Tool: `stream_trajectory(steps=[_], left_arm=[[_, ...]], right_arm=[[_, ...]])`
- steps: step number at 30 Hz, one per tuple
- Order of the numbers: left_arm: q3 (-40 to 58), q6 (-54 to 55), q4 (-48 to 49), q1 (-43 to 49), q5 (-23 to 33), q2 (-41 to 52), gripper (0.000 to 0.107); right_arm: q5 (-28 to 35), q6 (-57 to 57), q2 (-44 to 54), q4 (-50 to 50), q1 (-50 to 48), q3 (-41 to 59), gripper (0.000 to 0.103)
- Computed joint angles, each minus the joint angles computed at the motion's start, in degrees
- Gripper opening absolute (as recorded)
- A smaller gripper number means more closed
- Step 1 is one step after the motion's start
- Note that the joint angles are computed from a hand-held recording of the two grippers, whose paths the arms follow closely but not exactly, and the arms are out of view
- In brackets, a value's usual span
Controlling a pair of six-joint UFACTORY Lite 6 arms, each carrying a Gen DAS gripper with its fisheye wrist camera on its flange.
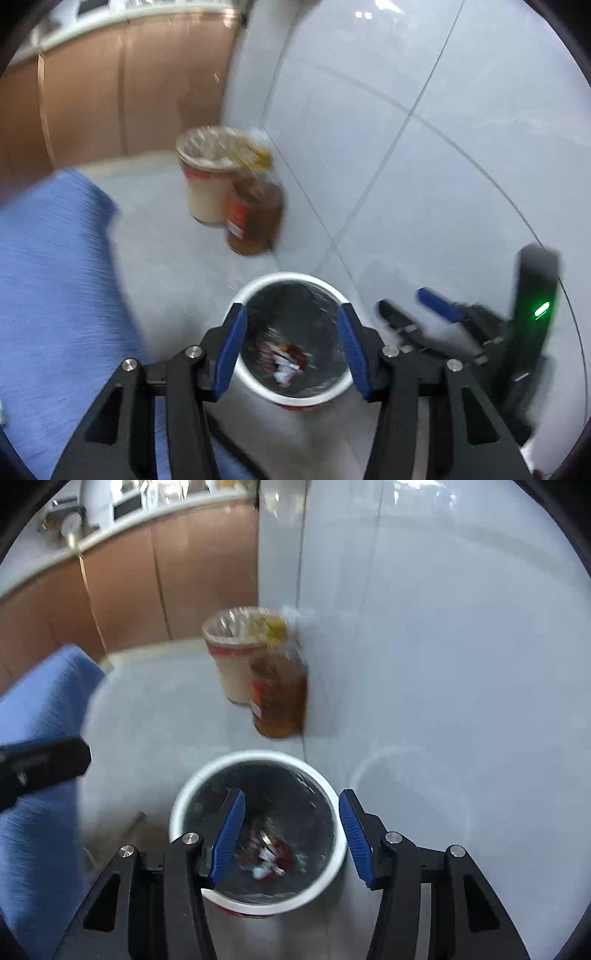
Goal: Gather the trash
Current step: 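Carry both items over the white bin and open both tools, then return both tools to the table above the remaining trash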
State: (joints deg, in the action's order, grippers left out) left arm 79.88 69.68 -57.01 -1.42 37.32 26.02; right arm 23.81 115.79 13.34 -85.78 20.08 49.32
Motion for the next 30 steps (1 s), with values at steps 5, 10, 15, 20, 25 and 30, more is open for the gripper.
stream_trajectory(steps=[5, 10, 15, 20, 25, 30], left_arm=[[-8.37, 3.99, -2.52, 9.42, 2.48, -12.56, 0.049], [-10.66, 8.94, -3.61, 23.47, 10.61, -20.35, 0.049], [-7.45, 13.15, -3.86, 38.34, 19.68, -21.35, 0.049], [-1.10, 16.73, -4.17, 51.02, 26.62, -17.51, 0.049], [5.56, 18.95, -5.35, 60.06, 30.18, -12.20, 0.056], [16.14, 18.23, -5.03, 64.61, 29.79, -2.75, 0.058]], right_arm=[[3.80, -8.53, -13.64, 8.45, 7.25, -0.58, 0.054], [9.29, -16.02, -19.64, 14.74, 16.88, 5.20, 0.055], [13.80, -21.04, -18.11, 16.96, 25.32, 14.07, 0.056], [17.29, -24.87, -13.81, 18.13, 32.00, 23.17, 0.057], [19.06, -30.44, -8.32, 20.70, 36.31, 33.13, 0.059], [18.60, -36.01, -1.84, 24.96, 38.79, 42.16, 0.062]])
